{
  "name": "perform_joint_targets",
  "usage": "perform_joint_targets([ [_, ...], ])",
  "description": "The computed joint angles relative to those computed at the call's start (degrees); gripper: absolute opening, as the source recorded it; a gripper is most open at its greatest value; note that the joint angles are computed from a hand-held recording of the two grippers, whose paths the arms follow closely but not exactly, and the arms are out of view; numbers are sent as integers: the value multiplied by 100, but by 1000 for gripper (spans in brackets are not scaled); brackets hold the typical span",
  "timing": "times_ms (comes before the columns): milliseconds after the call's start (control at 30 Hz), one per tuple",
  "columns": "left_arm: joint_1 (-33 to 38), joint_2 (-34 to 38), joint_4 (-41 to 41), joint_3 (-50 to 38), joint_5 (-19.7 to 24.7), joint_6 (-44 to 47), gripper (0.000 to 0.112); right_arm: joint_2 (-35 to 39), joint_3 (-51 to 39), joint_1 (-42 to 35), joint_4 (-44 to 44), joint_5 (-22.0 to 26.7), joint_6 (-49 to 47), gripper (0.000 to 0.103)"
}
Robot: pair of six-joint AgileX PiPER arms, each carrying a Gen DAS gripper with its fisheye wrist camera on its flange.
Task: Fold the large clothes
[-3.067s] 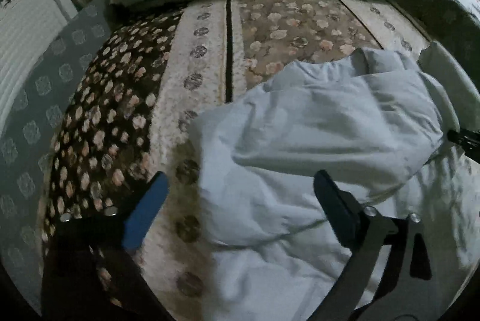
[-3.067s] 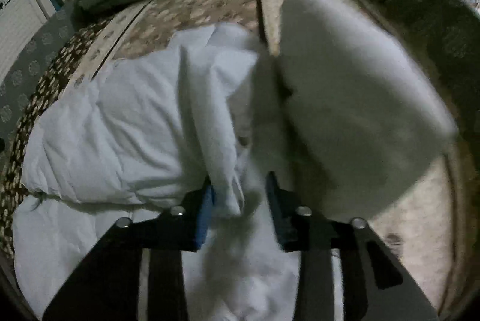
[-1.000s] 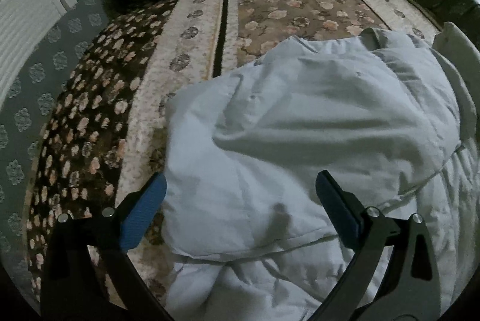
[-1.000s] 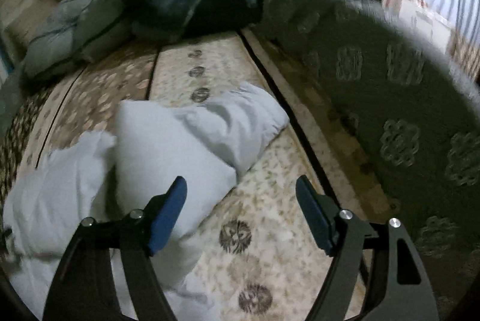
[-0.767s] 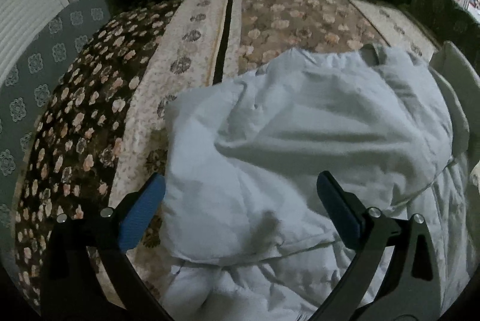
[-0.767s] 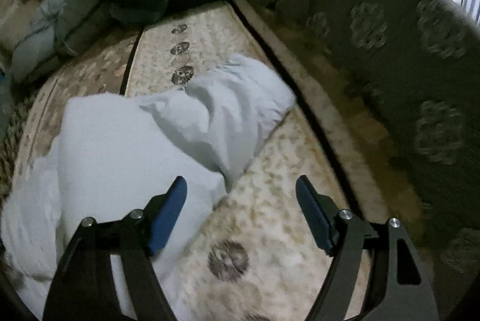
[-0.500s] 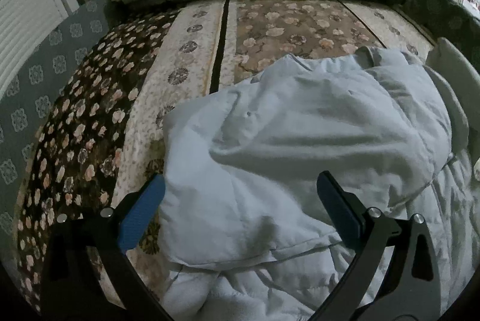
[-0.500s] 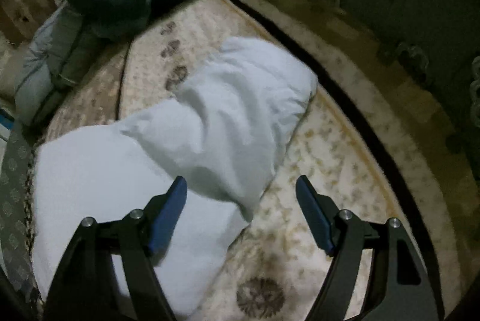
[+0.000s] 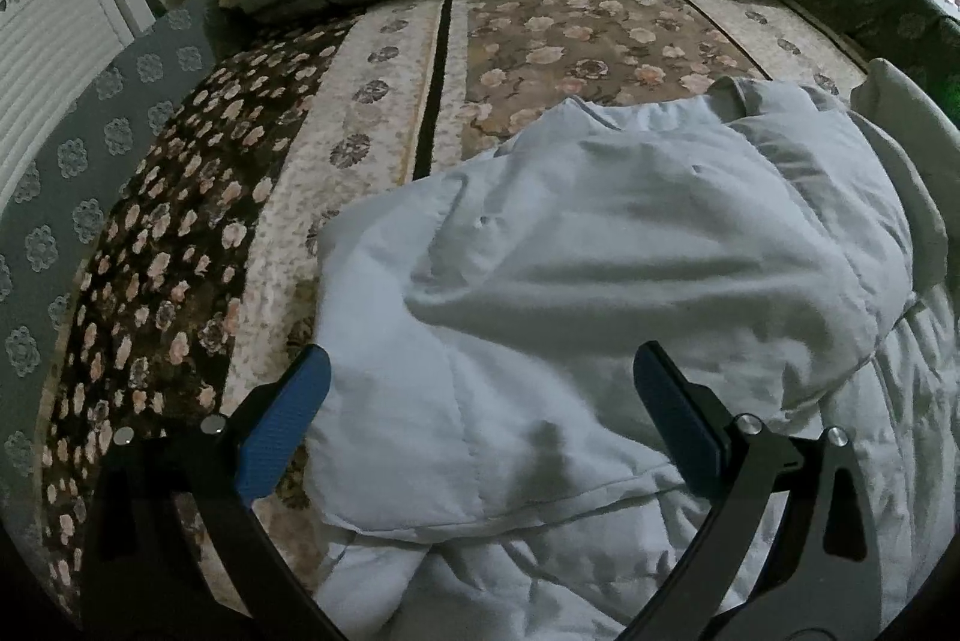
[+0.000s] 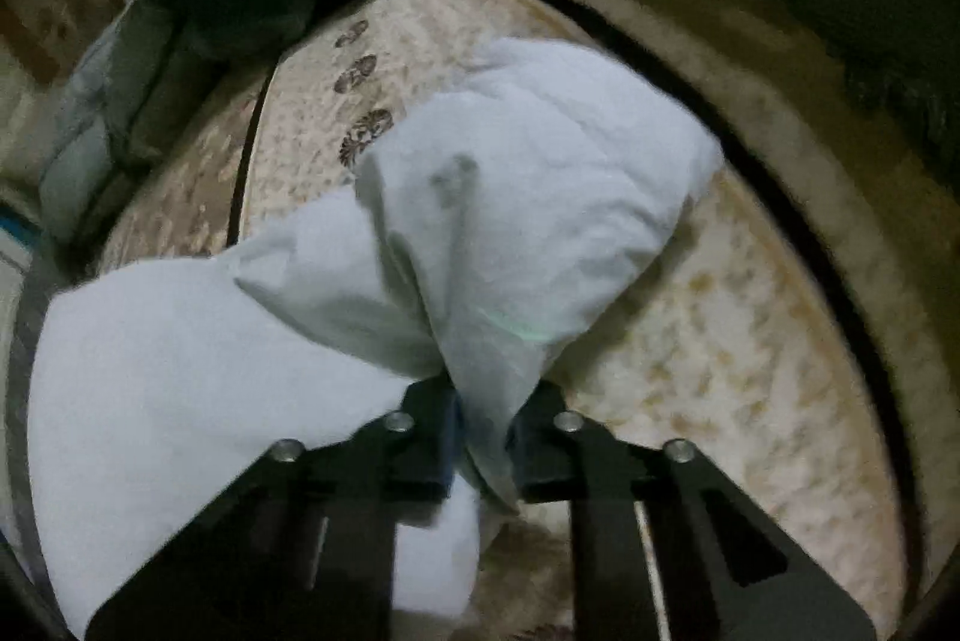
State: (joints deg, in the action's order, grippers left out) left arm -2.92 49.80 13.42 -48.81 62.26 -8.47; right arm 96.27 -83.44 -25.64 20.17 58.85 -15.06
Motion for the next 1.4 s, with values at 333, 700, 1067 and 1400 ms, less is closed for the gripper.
perform_joint_targets([
  [333,31,-65,-71,-63,43,53,100,-1722,-419,-1160,-3259,-512,999,10],
  [700,123,-105,-334,-172,79,447,100,-1358,-409,-3389,-777,432,-930,69],
  [1067,-45,-14,-237,-108,62,347,100,-1109,248,-3284,-433,-241,-1512,34],
  [1400,-402,118,473,-47,181,-207,100,-2108,467,-2846,151,-186,-1956,16],
])
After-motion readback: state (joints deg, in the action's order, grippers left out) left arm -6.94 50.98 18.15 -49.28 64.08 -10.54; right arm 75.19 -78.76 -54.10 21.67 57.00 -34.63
